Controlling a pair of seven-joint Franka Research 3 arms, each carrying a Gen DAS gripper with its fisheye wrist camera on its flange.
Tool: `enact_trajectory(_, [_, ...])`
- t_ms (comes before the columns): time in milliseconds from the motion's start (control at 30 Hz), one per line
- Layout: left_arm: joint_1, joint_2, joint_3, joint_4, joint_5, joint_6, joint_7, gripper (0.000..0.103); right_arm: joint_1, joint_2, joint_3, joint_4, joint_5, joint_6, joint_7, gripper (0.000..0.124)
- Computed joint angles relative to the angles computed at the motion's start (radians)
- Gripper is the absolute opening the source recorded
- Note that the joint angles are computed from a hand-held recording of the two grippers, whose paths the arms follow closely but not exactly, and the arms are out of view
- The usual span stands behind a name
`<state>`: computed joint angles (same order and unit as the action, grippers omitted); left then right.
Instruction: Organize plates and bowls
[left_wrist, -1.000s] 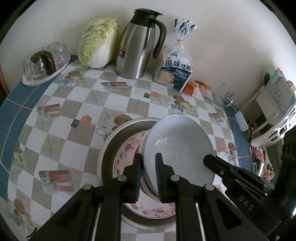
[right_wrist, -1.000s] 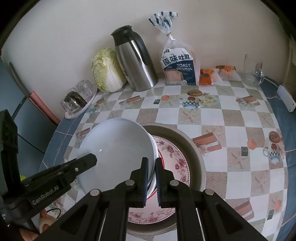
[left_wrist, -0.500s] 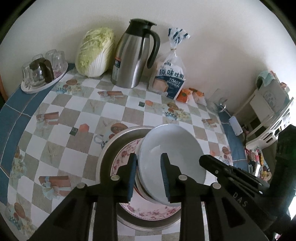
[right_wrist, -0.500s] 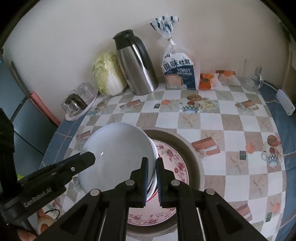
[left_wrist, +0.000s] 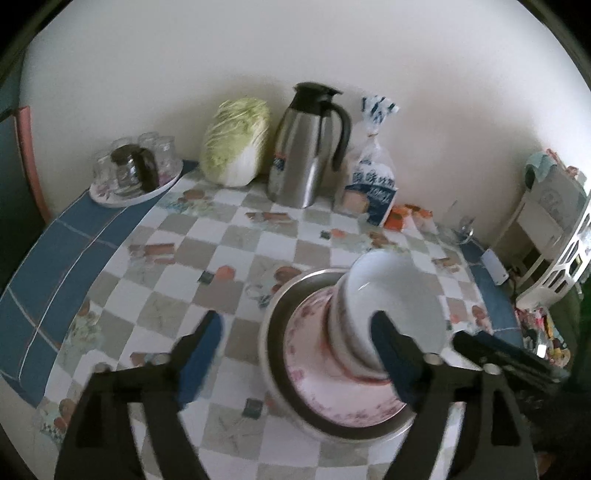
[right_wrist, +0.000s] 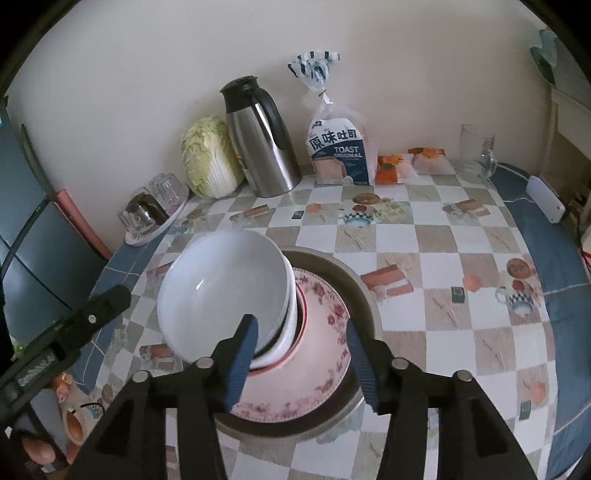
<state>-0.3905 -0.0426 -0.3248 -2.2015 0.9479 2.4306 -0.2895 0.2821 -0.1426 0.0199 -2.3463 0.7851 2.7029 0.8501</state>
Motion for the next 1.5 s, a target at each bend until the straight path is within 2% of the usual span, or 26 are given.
enact_trajectory(67, [-0.006,-0.012,-0.006,-0.021,-0.008,-0.023,-0.005,0.093,0.005,-0.021,0.000,-0.029,0.015,0.018,-0.016,0.068])
enact_trajectory(267, [-0.015,-0.043,-0.022,-0.078,-0.011,-0.055,-0.022,0.095,0.018,-0.054,0.004,-0.103,-0.012,0.055,-0.021,0.078])
enact_trajectory(367, [-0.016,-0.046,-0.023,-0.093,-0.027,-0.046,0.000,0.095,0.027,-0.061,0.005,-0.130,-0.028,0.079,-0.024,0.085])
enact_trajectory(500, [-0.016,-0.044,-0.021,-0.103,-0.044,-0.023,0.032,0.095,0.034,-0.067,0.003,-0.158,-0.051,0.101,-0.006,0.088])
enact_trajectory(633, [-0.010,-0.042,-0.018,-0.115,-0.056,0.009,0.033,0.095,0.033,-0.070,0.003,-0.180,-0.082,0.123,0.015,0.100])
enact_trajectory(833, [-0.026,-0.020,-0.030,-0.083,-0.076,-0.103,0.058,0.095,0.035,-0.068,-0.003,-0.194,-0.106,0.142,0.036,0.102])
enact_trajectory(1033, [-0.028,-0.011,-0.016,-0.087,-0.090,-0.081,0.070,0.095,0.043,-0.063,-0.009,-0.196,-0.108,0.156,0.033,0.103])
enact_trajectory(1500, [-0.037,0.042,-0.002,-0.057,-0.125,-0.083,0.169,0.095,0.036,-0.037,-0.002,-0.183,-0.132,0.151,0.045,0.103])
